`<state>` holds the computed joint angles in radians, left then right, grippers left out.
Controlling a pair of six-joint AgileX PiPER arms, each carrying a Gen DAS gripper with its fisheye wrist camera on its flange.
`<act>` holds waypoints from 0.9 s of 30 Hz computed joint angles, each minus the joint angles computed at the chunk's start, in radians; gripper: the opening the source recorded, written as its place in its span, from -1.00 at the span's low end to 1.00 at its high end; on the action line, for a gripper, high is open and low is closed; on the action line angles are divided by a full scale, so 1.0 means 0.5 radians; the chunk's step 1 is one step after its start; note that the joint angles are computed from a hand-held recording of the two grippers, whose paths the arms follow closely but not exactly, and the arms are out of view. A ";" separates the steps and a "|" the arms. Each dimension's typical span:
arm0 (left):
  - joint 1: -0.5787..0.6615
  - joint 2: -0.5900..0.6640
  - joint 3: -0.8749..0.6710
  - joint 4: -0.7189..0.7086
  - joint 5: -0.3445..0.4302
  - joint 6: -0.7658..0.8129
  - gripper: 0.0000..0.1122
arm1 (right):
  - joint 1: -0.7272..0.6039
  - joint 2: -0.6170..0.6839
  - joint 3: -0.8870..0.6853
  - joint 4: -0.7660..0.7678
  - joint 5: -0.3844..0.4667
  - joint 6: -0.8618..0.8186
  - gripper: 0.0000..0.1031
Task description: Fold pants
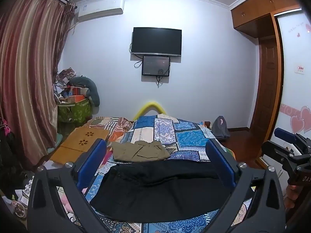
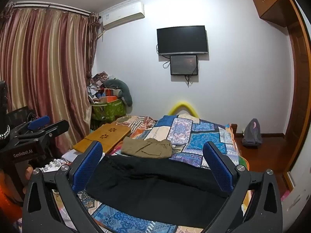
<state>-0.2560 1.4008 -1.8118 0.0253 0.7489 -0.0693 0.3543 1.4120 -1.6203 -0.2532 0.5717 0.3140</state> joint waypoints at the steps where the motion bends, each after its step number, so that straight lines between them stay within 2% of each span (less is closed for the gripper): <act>1: -0.006 -0.008 0.011 0.020 -0.006 -0.014 0.83 | 0.002 0.003 -0.004 -0.005 0.006 -0.001 0.99; 3: -0.001 -0.059 0.080 0.001 -0.045 -0.018 0.83 | 0.007 0.006 -0.009 -0.013 0.015 0.007 0.99; 6: 0.046 -0.015 0.021 -0.058 -0.001 0.015 0.83 | 0.013 0.005 -0.011 -0.023 0.027 0.019 0.99; 9: 0.077 -0.064 0.066 -0.085 -0.025 0.070 0.83 | 0.024 0.015 -0.019 -0.031 0.031 0.024 0.99; 11: -0.001 -0.003 -0.015 0.033 0.017 -0.006 0.83 | 0.034 0.009 -0.011 -0.064 0.028 0.056 0.99; 18: -0.069 -0.061 0.105 0.148 -0.080 -0.070 0.83 | 0.029 0.027 -0.029 -0.082 0.020 0.070 0.99; 27: -0.057 -0.093 0.173 0.142 -0.135 -0.063 0.83 | 0.023 0.029 -0.031 -0.072 0.015 0.063 0.99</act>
